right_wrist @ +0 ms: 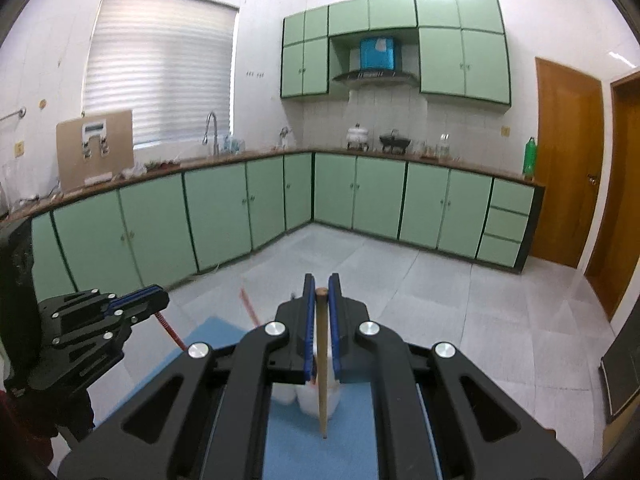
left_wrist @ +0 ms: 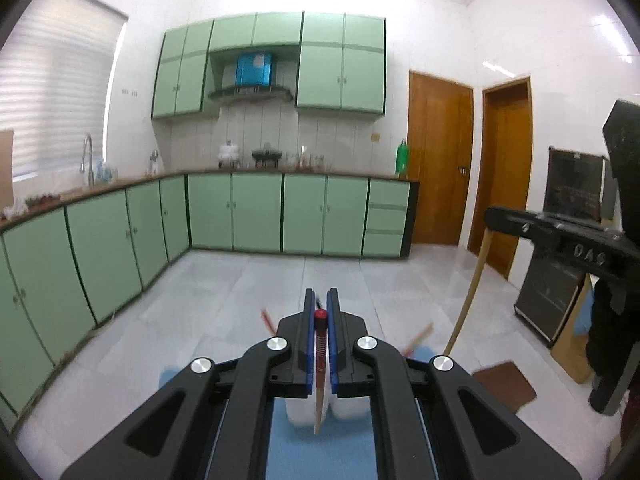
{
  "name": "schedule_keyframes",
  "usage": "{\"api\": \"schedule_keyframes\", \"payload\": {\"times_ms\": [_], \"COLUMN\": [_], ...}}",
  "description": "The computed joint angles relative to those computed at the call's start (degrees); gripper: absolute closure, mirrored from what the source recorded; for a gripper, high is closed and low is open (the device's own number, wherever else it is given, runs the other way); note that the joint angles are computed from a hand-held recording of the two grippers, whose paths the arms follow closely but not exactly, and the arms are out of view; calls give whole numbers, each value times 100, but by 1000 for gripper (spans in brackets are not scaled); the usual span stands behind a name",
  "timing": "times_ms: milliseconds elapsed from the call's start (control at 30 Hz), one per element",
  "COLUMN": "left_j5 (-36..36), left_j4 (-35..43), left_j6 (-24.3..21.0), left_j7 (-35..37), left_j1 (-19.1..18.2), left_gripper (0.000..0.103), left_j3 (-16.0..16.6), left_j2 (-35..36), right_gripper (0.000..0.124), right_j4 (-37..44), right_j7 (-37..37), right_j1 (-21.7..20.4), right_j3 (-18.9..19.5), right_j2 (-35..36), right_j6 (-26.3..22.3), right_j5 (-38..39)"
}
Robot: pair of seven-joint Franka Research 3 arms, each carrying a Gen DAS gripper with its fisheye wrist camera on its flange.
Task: Organize utensils
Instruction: 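Carry both chopsticks to the holder and insert them with both tools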
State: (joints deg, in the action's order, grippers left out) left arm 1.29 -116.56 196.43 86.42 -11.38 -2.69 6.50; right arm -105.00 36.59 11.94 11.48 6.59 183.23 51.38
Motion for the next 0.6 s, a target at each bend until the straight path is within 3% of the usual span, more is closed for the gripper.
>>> {"api": "schedule_keyframes", "payload": {"times_ms": [133,300,500,600], "left_j5": [18,386,1042,1261], "left_j4": [775,1676,2254,2372], "left_j6": [8,-197,-697,-864], "left_j7": [63,-248,-685,-855], "left_j1": [-98,-14,680,775], "left_gripper": [98,98,98,98], "left_j3": [114,39,-686,-778], "left_j2": [384,1019,1649,1848], "right_gripper": [118,118,118,118], "right_j4": [705,1404,1838,1980], "right_j7": [125,-40,1015,1622], "right_j1": [-95,-583,-237,4], "right_j3": [47,577,64,-326], "right_j2": [464,1061,1712,1987], "right_j6": [1,-4,-248,-474], "right_j5": [-166,-48,-904,-1384]}}
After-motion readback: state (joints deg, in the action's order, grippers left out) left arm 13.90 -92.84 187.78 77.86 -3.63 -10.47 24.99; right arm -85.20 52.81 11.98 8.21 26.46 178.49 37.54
